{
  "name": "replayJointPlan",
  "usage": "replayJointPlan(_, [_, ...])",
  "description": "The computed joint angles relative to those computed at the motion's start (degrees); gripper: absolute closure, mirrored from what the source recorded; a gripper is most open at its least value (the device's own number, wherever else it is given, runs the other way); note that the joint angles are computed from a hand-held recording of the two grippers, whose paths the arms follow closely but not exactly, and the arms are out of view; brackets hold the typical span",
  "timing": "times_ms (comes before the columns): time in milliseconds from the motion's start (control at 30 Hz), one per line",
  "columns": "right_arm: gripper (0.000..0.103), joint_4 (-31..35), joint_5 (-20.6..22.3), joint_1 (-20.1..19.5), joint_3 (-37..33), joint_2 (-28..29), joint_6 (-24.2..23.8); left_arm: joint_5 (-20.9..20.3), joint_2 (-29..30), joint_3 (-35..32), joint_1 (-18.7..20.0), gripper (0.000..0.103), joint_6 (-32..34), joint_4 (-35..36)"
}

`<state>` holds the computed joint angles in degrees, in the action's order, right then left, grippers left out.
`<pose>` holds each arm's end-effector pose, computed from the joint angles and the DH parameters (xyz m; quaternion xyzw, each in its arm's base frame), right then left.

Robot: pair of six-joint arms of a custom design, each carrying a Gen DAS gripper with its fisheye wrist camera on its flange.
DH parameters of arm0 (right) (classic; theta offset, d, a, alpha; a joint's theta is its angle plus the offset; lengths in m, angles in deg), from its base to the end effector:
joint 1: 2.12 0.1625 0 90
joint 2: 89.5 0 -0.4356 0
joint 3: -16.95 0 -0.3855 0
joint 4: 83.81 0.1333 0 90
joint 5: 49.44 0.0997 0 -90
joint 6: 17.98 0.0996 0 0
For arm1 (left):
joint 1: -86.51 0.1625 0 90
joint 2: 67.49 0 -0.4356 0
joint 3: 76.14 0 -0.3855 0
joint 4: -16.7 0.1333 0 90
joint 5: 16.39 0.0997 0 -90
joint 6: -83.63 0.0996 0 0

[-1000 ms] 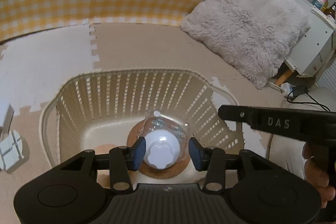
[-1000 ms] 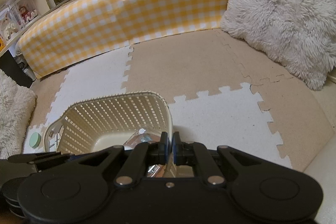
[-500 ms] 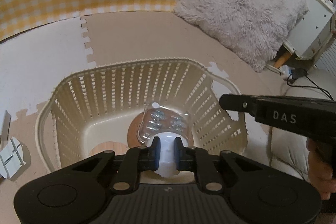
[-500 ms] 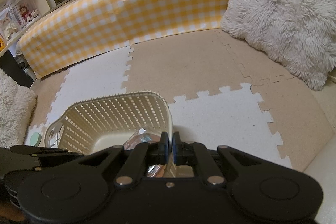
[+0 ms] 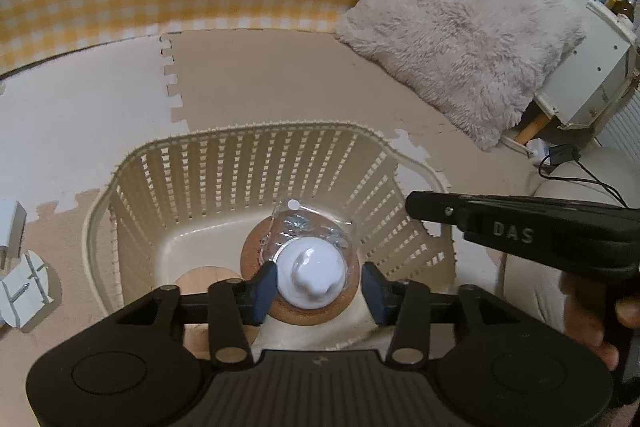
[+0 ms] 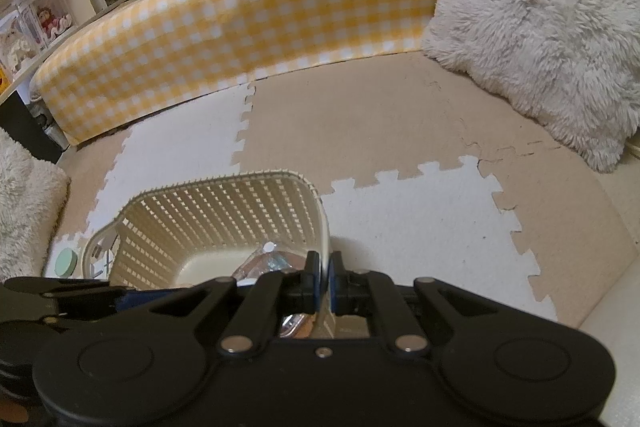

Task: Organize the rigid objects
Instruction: 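Lower the white cap onto the clear case in the basket, open left tool, then withdraw the left tool and move it to the white tape measure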

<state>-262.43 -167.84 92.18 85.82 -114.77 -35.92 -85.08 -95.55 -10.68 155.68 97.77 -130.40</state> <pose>0.1461 -0.7968 0.0912 0.0806 -0.8969 0.3416 0.2691 -0.1317 -0.8227 0.0795 0.2608 0.9330 -0.1785 0.1720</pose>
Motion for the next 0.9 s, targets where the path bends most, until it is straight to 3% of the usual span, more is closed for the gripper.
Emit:
replayJointPlan(133, [0.098,0.1,0.0,0.0,0.1,-0.1,0.0,-0.6,-1.6,2.4,-0.3,0.036,0.3,-1.8])
replayJointPlan(200, [0.098,0.1,0.1,0.0,0.1,-0.1,0.1,-0.9,-2.6,3.9,-0.5,0.024,0.8,-3.1])
replayJointPlan(400, [0.098,-0.2,-0.2,0.0,0.0,0.0,0.0,-1.5,-5.4,8.7,-1.2,0.009,2.5,-6.9])
replayJointPlan(600, [0.098,-1.9,0.5,-0.1,0.5,-0.2,0.4,-1.4,-7.9,12.9,-2.0,0.0,3.6,-10.7])
replayJointPlan(900, [0.098,-1.4,0.0,0.1,0.2,0.0,0.1,-0.7,-11.5,18.1,-2.1,0.0,4.6,-16.6])
